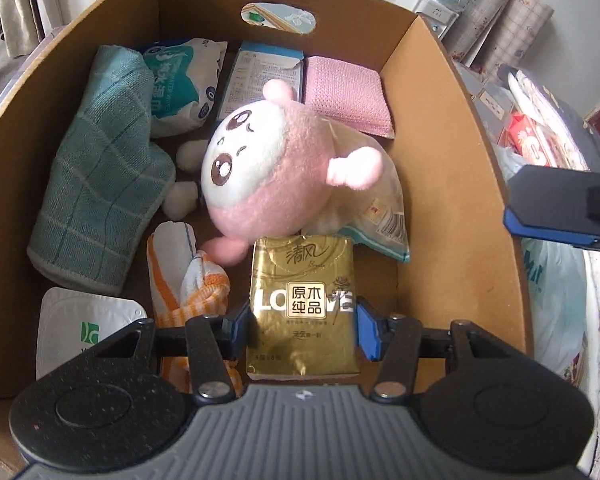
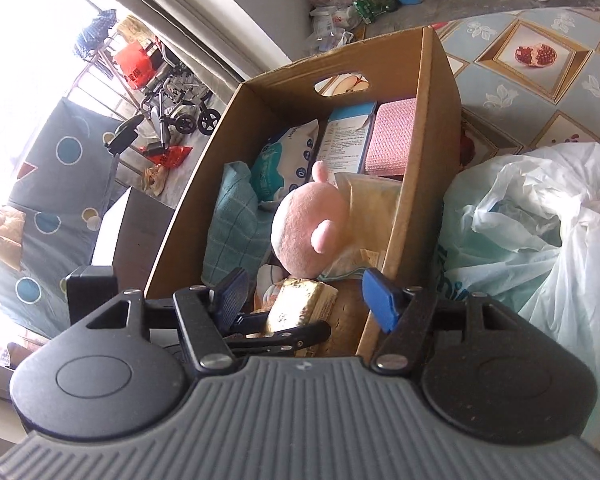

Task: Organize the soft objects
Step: 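Lower the towel and tissue pack into the box and open both grippers, then withdraw the right gripper from the box toward the green floral scrunchie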

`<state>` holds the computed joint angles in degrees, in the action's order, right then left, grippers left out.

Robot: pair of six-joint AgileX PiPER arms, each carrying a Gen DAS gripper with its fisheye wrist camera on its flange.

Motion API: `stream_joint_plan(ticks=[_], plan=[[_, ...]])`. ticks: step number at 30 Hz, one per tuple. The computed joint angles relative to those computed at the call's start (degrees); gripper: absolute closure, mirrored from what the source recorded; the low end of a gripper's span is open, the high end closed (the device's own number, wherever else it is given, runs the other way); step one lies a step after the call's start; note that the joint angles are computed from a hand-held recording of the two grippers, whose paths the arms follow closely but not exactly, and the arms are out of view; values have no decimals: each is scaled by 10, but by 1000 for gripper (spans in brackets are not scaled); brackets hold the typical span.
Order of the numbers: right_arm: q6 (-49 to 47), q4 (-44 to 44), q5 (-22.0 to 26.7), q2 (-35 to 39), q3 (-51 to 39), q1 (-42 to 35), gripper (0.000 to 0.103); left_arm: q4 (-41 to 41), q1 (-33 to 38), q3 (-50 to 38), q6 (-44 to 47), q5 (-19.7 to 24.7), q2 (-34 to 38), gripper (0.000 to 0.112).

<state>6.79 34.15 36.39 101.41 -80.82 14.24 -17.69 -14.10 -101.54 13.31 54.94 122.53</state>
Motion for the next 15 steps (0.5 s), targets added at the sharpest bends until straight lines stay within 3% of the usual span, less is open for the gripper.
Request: stream_joint_plan(ticks=[10, 15], plan=[[1, -20, -26, -36, 30, 8, 38, 17, -5, -35, -25, 22, 21, 58], [-4, -23, -40, -65, 56, 5, 37, 19, -7, -1, -22, -16, -2, 45]])
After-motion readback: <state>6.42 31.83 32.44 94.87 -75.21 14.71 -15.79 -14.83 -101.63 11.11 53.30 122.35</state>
